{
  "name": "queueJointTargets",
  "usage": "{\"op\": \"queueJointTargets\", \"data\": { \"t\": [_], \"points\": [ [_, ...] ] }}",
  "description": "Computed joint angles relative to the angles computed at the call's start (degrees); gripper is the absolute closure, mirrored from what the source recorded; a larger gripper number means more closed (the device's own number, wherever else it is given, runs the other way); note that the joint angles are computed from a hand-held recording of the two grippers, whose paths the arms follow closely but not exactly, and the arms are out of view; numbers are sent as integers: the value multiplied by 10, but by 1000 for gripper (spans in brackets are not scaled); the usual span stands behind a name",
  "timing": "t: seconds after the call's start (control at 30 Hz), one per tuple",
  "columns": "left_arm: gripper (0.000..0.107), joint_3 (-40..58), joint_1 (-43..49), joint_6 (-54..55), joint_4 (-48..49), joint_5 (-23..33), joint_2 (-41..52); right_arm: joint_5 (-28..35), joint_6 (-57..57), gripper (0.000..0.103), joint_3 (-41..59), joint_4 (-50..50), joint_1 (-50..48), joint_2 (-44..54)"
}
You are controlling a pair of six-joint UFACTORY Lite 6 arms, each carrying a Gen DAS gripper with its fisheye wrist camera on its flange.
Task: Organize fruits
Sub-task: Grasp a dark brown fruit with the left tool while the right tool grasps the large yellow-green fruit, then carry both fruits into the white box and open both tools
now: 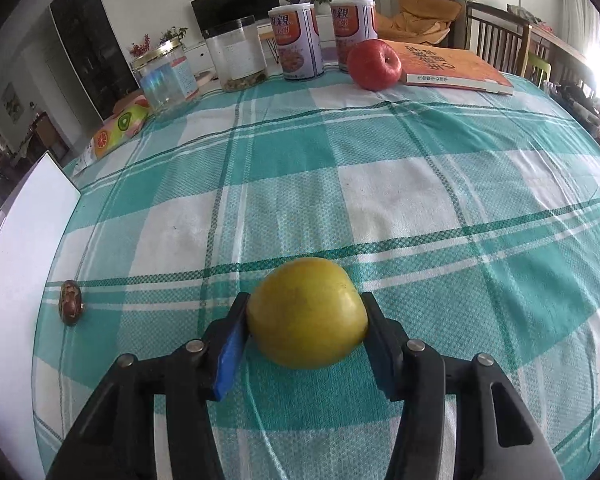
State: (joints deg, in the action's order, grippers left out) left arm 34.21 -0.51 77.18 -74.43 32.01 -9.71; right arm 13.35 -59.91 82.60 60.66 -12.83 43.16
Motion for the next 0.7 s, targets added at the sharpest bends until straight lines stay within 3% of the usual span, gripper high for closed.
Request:
{"op": "queueJointTargets", "data": {
  "t": [0.07,0.17,0.33,0.43,0.57,0.7],
  "points": [
    [62,6,8,0,-7,9,15,39,-85,50,-54,99,-16,-43],
    [62,13,35,-19,5,54,9,112,-136,50,-125,172,-29,-112],
    [62,69,158,-72,53,173,-22,201,-93,50,-192,199,37,-235],
    [62,117,263,-81,81,206,-30,231,-56,50,-193,217,132,-285],
    [62,168,385,-63,111,185,17,221,-23,50,-152,229,289,-290],
    [62,196,457,-55,144,106,96,171,27,50,-69,177,431,-220]
  ]
}}
